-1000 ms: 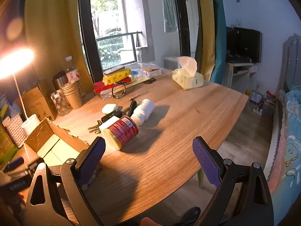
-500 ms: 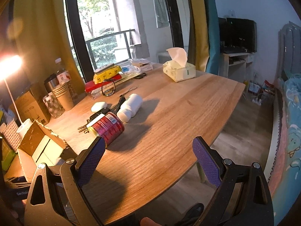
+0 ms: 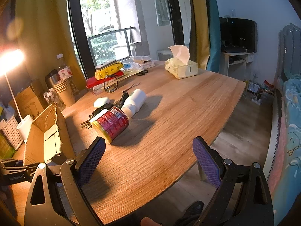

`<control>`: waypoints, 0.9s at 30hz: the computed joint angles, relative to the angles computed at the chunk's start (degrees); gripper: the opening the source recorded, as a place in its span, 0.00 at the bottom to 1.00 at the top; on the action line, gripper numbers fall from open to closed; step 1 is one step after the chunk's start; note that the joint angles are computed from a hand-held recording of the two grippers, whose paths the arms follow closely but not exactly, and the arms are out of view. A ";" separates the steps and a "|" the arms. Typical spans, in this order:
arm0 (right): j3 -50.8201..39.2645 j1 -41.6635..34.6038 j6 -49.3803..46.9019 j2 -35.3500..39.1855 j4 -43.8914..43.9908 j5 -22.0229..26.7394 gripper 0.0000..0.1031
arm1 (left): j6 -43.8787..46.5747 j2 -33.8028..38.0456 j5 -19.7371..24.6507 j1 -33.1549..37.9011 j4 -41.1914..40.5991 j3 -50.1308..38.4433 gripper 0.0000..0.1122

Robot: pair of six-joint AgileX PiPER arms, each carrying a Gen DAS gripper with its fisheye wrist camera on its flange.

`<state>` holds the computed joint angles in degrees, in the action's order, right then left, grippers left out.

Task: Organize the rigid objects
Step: 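Move the left tool to the cardboard box while the right tool approaches the red can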

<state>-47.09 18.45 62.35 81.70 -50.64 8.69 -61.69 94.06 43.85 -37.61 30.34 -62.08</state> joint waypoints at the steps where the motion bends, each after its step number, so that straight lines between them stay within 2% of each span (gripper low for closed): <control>1: -0.22 0.43 0.92 0.16 -0.85 0.45 0.93 | 2.10 -0.42 0.26 0.35 0.29 0.31 0.37; 4: -1.26 2.24 2.01 0.94 -1.66 2.03 0.93 | 6.87 -2.09 0.86 1.08 3.47 1.98 0.37; 5: -1.57 2.97 2.88 1.22 -2.55 2.63 0.93 | 7.49 -2.69 1.11 0.91 6.31 2.88 0.37; 8: -2.50 4.80 2.21 1.71 -2.07 4.65 0.93 | 3.59 -2.07 6.78 -1.81 20.62 4.03 0.37; 10: -3.31 5.89 1.49 2.16 -1.89 5.69 0.93 | 3.59 -1.85 6.70 -0.91 23.85 4.41 0.37; 13: -4.90 7.12 1.36 3.55 -2.54 6.84 0.93 | 0.64 -2.96 2.01 3.12 20.79 4.99 0.38; 15: -6.63 7.35 -0.12 5.23 -1.50 7.03 0.93 | 0.09 -5.25 -6.37 8.16 11.84 6.82 0.39; 17: -9.16 7.45 -3.68 7.73 1.33 7.27 0.93 | -3.26 -6.25 -14.88 11.92 5.45 9.93 0.48; 20: -12.75 7.46 -9.76 11.10 6.45 7.05 0.93 | -8.37 -5.68 -20.92 12.96 7.83 12.96 0.48; 23: -16.53 8.04 -10.23 14.24 6.30 8.38 0.93 | -5.93 -5.94 -22.96 14.05 7.93 13.34 0.45; 25: -19.07 7.70 -13.82 16.24 10.75 8.11 0.93 | 0.17 -5.26 -24.34 14.28 4.28 12.54 0.37; 27: -21.23 7.15 -18.30 18.02 16.59 7.73 0.93 | 8.30 -4.16 -23.22 14.08 0.51 10.31 0.36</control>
<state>-68.31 25.60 44.05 99.72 -34.05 16.42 -53.39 89.90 20.63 -23.52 30.85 -51.77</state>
